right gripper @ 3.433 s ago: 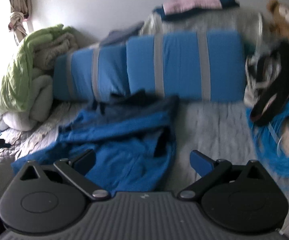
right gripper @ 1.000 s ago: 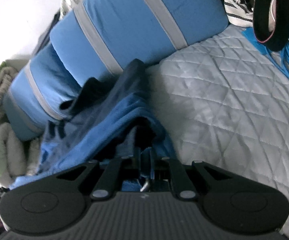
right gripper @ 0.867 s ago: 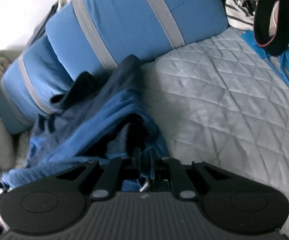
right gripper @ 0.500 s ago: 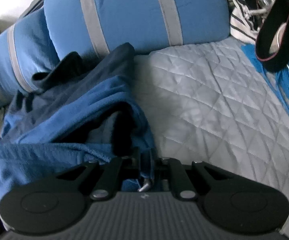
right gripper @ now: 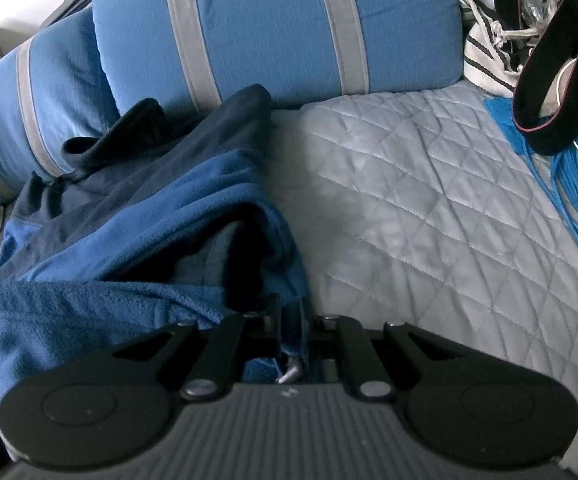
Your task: Fold clothes
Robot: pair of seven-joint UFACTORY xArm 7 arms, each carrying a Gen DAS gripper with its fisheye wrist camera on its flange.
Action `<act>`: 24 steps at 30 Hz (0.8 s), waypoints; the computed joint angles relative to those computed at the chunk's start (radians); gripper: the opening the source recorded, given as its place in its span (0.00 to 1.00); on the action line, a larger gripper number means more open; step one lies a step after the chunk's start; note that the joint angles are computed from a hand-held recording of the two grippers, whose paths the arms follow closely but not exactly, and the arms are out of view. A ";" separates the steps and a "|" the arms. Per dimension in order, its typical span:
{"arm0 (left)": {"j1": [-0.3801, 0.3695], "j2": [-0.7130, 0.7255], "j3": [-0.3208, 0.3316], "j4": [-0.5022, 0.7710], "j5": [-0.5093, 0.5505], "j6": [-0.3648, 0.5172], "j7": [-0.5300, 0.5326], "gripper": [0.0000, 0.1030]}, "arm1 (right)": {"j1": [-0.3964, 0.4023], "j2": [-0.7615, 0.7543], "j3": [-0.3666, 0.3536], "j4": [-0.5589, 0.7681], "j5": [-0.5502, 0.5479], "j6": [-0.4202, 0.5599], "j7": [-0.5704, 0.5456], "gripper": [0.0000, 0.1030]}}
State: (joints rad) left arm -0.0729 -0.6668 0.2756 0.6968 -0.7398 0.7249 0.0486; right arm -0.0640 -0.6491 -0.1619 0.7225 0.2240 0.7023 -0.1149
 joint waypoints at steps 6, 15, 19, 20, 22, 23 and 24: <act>0.005 0.003 -0.011 0.030 0.026 0.004 -0.024 0.22 | -0.019 -0.010 0.011 0.002 -0.009 -0.027 0.022 0.53; -0.006 -0.068 -0.014 0.034 0.055 -0.149 -0.058 0.76 | 0.011 -0.086 -0.049 -0.003 0.038 -0.058 0.001 1.00; -0.021 -0.102 -0.007 0.046 0.132 -0.160 -0.008 0.77 | 0.009 -0.130 -0.043 -0.007 0.029 -0.055 -0.013 1.00; -0.023 -0.112 -0.008 0.045 0.159 -0.164 0.015 0.77 | 0.009 -0.141 -0.042 -0.007 0.026 -0.052 -0.017 1.00; -0.024 -0.135 -0.018 0.032 0.224 -0.183 0.079 0.77 | 0.010 -0.162 -0.040 -0.008 0.018 -0.044 -0.024 1.00; -0.023 -0.149 -0.023 0.020 0.260 -0.195 0.117 0.77 | 0.011 -0.172 -0.039 -0.008 0.015 -0.036 -0.026 1.00; -0.023 -0.163 -0.027 0.008 0.295 -0.207 0.156 0.77 | 0.011 -0.183 -0.039 -0.008 0.011 -0.027 -0.028 1.00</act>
